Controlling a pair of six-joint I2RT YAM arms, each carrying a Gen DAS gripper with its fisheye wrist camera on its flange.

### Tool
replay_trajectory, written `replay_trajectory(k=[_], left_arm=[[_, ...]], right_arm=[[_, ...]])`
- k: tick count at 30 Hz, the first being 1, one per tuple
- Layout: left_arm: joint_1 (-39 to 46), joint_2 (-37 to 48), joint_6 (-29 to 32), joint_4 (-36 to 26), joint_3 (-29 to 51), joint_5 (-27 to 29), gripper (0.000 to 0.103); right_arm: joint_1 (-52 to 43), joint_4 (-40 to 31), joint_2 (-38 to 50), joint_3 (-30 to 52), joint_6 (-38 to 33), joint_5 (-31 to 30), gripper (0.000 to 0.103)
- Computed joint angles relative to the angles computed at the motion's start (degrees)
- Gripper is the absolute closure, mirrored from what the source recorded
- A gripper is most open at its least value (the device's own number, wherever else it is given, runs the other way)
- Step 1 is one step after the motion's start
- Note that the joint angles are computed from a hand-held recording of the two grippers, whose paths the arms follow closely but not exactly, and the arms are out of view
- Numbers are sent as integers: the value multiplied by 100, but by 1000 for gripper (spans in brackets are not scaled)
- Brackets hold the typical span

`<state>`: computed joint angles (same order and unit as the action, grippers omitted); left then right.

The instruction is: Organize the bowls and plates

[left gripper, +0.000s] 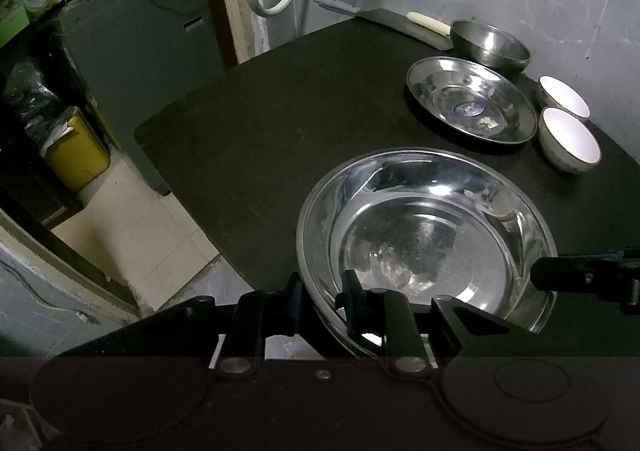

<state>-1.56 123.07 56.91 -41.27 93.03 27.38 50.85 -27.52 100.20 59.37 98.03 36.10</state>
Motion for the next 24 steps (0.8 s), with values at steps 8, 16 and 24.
replay_trajectory(k=[8, 16, 24], left_arm=[[-11, 60, -52, -85, 80, -79, 80], [-32, 71, -165, -124, 105, -86, 79], [-77, 30, -356, -49, 147, 8, 57]], right_arm=[[-47, 103, -17, -29, -136, -105, 76], [-89, 127, 10, 10, -278, -281, 67], [-51, -9, -42, 40, -318, -130, 57]])
